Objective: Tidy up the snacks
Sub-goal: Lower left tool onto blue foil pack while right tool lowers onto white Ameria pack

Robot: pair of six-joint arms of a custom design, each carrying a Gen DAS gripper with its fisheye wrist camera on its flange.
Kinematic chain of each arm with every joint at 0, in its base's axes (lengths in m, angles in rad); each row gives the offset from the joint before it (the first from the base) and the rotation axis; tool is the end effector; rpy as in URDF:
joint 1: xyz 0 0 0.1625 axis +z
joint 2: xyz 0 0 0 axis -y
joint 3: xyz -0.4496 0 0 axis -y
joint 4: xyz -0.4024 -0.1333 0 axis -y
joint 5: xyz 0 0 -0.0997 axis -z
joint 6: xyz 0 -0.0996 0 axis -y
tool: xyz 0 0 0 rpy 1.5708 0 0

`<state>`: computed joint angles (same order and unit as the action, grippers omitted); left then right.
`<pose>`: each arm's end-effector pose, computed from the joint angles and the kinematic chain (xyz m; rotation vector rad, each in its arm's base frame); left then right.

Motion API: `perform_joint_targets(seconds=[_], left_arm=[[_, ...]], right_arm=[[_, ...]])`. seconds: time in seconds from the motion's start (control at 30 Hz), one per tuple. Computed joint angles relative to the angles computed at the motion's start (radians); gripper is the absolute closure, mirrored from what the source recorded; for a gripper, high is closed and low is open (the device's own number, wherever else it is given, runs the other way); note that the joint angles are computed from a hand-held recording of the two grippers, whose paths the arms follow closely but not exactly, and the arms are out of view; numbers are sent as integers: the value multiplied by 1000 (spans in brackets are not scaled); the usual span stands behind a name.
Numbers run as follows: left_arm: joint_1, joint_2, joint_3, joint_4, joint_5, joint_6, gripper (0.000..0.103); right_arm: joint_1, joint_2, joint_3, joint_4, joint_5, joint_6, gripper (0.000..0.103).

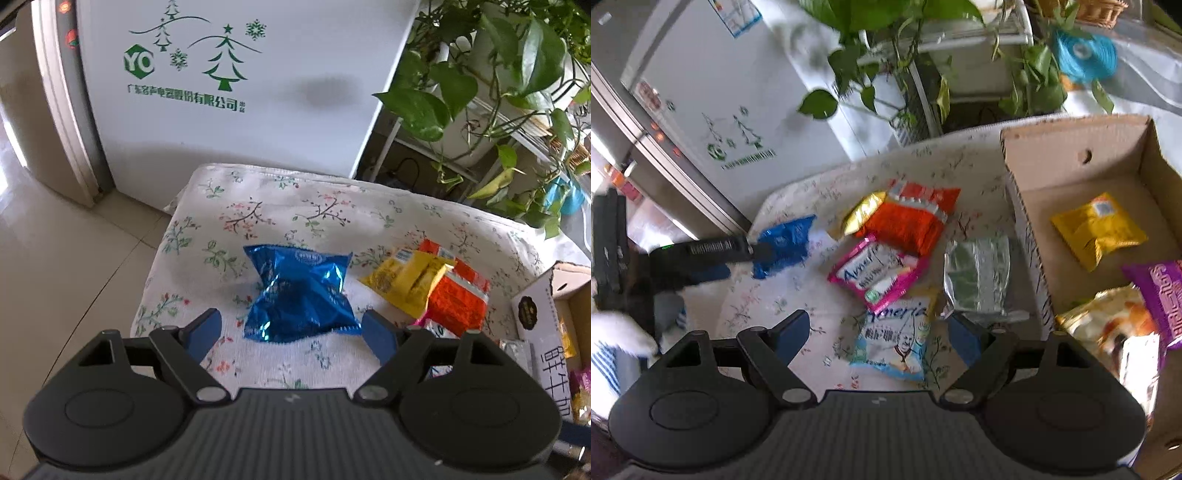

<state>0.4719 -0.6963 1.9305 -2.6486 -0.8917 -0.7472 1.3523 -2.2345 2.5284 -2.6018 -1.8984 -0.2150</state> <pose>-0.4136 -0.4310 -0.0210 0.5151 2.4958 -0.5971 0.0457 -0.2615 0.3973 -0.1665 -2.5385 0.8673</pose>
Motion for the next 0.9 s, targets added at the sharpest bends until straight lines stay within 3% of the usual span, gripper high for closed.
perform_joint_targets(seconds=[0.47,0.83,0.9], left_arm=[[37,86,-88,25,8,78,20],[47,143,-127,82,36,101,20],[46,154,-132,96,47,103,12]], right_arm=[[48,181,71,-215,-163,46,14],[122,364,102,-446,-310,-15,11],[135,397,108,-493,-338,-36,11]])
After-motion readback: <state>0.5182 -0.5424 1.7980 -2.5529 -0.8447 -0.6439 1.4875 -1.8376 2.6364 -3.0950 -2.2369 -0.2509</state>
